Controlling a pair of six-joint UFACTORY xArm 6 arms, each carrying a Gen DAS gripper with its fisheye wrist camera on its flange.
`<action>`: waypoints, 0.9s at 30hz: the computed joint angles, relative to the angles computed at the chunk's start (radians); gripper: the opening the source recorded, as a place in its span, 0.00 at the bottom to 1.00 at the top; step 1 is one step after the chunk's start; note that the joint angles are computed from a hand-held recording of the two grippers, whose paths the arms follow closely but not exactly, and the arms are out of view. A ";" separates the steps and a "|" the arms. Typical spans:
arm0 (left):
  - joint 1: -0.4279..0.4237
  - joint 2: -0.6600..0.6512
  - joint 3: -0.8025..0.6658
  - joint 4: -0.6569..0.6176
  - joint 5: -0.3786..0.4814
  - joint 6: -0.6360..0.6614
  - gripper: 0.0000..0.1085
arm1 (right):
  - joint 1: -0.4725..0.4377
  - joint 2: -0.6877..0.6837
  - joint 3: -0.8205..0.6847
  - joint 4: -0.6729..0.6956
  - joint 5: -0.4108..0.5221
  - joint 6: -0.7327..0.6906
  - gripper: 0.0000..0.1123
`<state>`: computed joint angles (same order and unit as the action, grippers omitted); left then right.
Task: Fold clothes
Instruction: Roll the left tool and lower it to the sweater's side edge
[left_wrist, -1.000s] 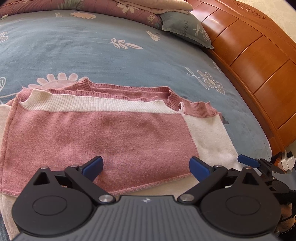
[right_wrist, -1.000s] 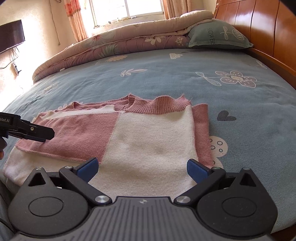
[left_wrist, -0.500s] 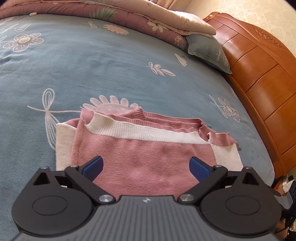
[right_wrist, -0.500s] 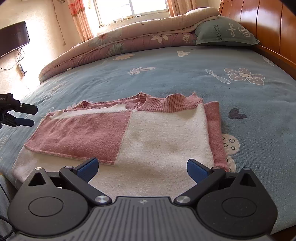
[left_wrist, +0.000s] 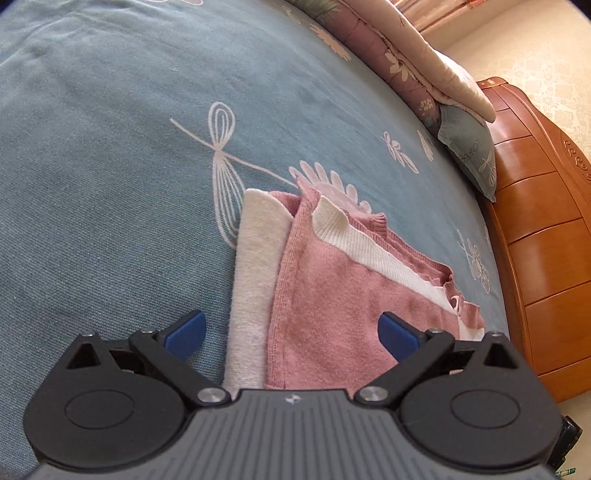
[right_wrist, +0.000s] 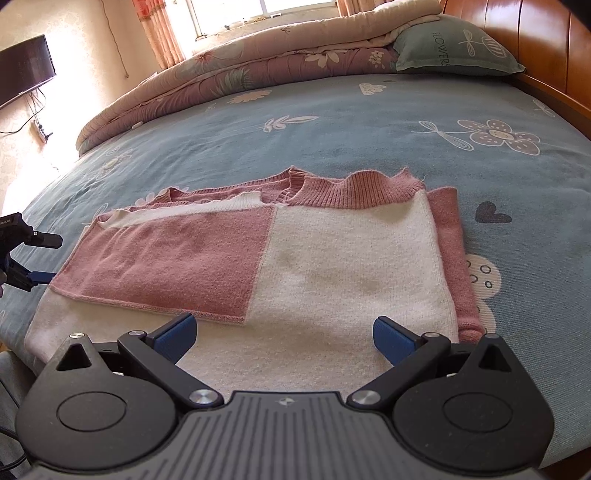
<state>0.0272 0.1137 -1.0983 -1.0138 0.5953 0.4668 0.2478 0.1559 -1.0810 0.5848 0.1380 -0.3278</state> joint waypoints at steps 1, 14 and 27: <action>0.002 0.003 -0.003 -0.016 0.006 0.020 0.91 | 0.001 0.001 -0.002 -0.045 0.005 0.037 0.92; 0.036 0.063 -0.074 -0.088 0.115 0.121 0.92 | 0.005 -0.018 0.006 -0.308 0.014 0.237 0.92; 0.098 0.088 -0.096 -0.155 0.290 0.149 0.92 | 0.018 -0.050 0.042 -0.392 -0.028 0.311 0.92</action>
